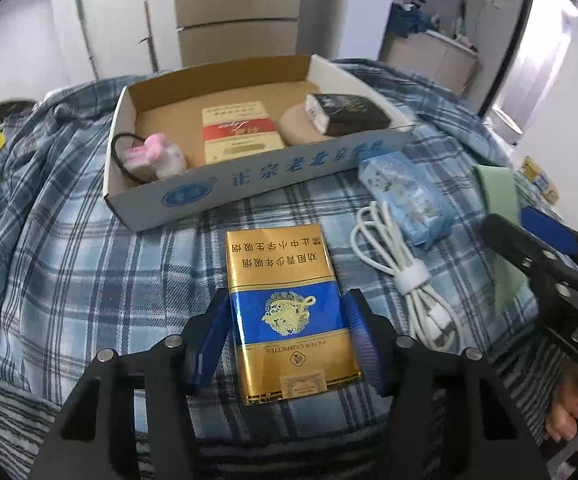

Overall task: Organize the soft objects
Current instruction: 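Lift the green card with the right tool while the left tool grasps the gold-blue pack, then carry the green card and gold-blue pack over the box and release both inside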

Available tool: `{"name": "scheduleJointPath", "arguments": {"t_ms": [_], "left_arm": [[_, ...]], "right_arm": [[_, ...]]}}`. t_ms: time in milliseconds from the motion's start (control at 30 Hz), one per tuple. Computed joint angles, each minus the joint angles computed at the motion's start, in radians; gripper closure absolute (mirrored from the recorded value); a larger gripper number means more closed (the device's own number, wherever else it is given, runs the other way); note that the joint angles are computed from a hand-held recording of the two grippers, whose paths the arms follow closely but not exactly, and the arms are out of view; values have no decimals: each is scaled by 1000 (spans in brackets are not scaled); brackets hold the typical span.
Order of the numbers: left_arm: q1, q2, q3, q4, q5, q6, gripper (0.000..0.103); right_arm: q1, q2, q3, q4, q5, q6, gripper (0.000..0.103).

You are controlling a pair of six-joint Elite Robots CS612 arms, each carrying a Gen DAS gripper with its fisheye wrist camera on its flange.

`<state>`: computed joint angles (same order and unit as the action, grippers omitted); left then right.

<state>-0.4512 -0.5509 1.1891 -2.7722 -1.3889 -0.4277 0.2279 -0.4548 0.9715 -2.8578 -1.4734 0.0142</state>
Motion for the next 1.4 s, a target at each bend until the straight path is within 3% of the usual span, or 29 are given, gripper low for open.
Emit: {"name": "scheduleJointPath", "arguments": {"t_ms": [367, 533, 767, 933, 1067, 1200, 1300, 1400], "left_arm": [[-17, -78, 180, -248, 72, 82, 44], [-33, -118, 265, -430, 154, 144, 44], [-33, -161, 285, -546, 206, 195, 44], [-30, -181, 257, -566, 245, 208, 44], [-26, -189, 201, -549, 263, 220, 44], [-20, -183, 134, -524, 266, 220, 44], [-13, -179, 104, -509, 275, 210, 44], [-5, -163, 66, -477, 300, 228, 44]], "right_arm": [[1, -1, 4, -15, 12, -9, 35], [2, -12, 39, -110, 32, -37, 35], [6, -59, 92, -198, 61, -95, 35], [4, -102, 108, -267, 64, -91, 35], [9, -108, 59, -313, 34, -71, 35], [17, -83, -51, -308, 4, -37, 35], [27, -50, -150, -303, -35, -98, 35], [25, -10, -244, -238, -16, -83, 35]]}}
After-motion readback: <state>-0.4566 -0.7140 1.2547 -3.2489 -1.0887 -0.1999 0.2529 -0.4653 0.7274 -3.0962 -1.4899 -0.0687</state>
